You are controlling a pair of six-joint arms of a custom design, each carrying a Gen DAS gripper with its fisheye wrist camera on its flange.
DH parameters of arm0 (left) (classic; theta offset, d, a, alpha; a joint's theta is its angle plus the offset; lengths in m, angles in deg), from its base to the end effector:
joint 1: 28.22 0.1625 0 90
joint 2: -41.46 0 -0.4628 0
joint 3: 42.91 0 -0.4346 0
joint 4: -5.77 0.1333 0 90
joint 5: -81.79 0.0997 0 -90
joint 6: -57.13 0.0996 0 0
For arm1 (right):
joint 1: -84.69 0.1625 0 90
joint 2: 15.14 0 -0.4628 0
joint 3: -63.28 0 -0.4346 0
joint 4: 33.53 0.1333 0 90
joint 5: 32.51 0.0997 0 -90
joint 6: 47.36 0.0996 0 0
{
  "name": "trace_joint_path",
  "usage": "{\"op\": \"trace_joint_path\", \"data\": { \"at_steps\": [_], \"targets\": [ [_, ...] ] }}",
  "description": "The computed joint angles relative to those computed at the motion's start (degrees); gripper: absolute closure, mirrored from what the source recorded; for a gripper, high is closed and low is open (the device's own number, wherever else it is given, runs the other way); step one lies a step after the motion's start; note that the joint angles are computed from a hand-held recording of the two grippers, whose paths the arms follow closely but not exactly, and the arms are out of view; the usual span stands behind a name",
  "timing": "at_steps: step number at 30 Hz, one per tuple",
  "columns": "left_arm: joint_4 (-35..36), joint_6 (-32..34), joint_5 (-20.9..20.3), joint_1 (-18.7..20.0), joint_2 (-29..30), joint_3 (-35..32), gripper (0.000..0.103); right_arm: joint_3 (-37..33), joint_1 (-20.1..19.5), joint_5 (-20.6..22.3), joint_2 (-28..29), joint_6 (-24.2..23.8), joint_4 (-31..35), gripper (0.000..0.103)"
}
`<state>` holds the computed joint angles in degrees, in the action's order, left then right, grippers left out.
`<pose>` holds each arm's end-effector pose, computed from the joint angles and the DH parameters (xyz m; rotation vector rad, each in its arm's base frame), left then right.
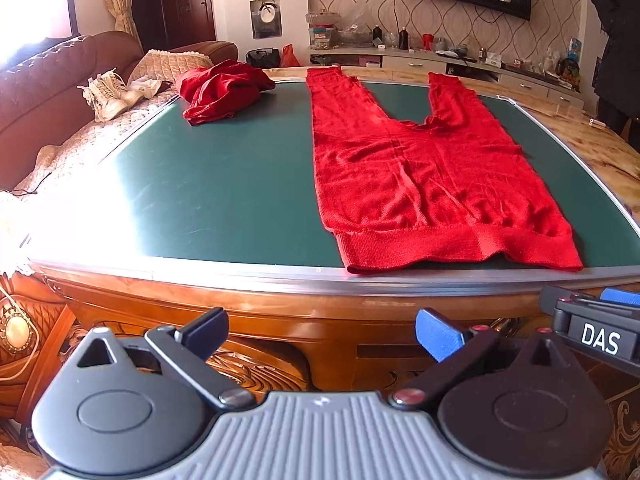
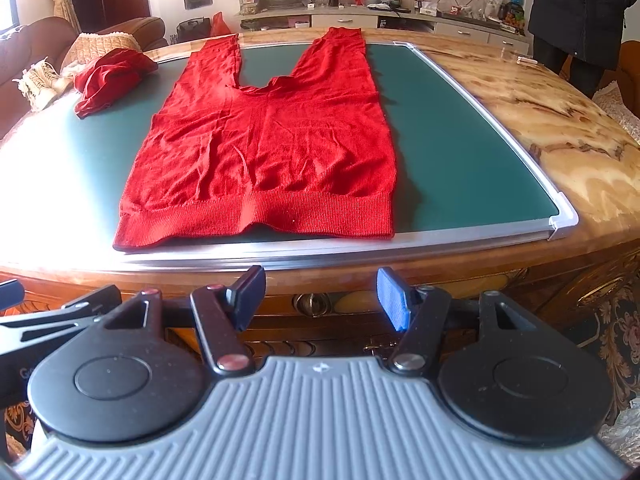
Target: Fold clothes
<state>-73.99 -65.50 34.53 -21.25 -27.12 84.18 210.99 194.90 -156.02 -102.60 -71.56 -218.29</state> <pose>-0.3369 -0.2436 0.1033 -0.1654 1.9640 -1.0156 0.1997 -0.3158 0.2356 0.7125 -2.3507 0.7335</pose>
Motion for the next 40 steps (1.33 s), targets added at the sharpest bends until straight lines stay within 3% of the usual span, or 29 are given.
{"op": "trace_joint_path", "data": {
  "at_steps": [35, 40],
  "targets": [
    [-0.45, -0.13, 0.38, -1.58, 1.14, 0.31, 0.000, 1.39, -0.17, 0.15, -2.29, 0.57, 1.28, 0.033],
    [-3.09, 0.74, 0.05, -1.39, 0.03, 1.42, 0.000, 1.40, -0.47, 0.03, -1.67, 0.36, 0.78, 0.033]
  ]
}}
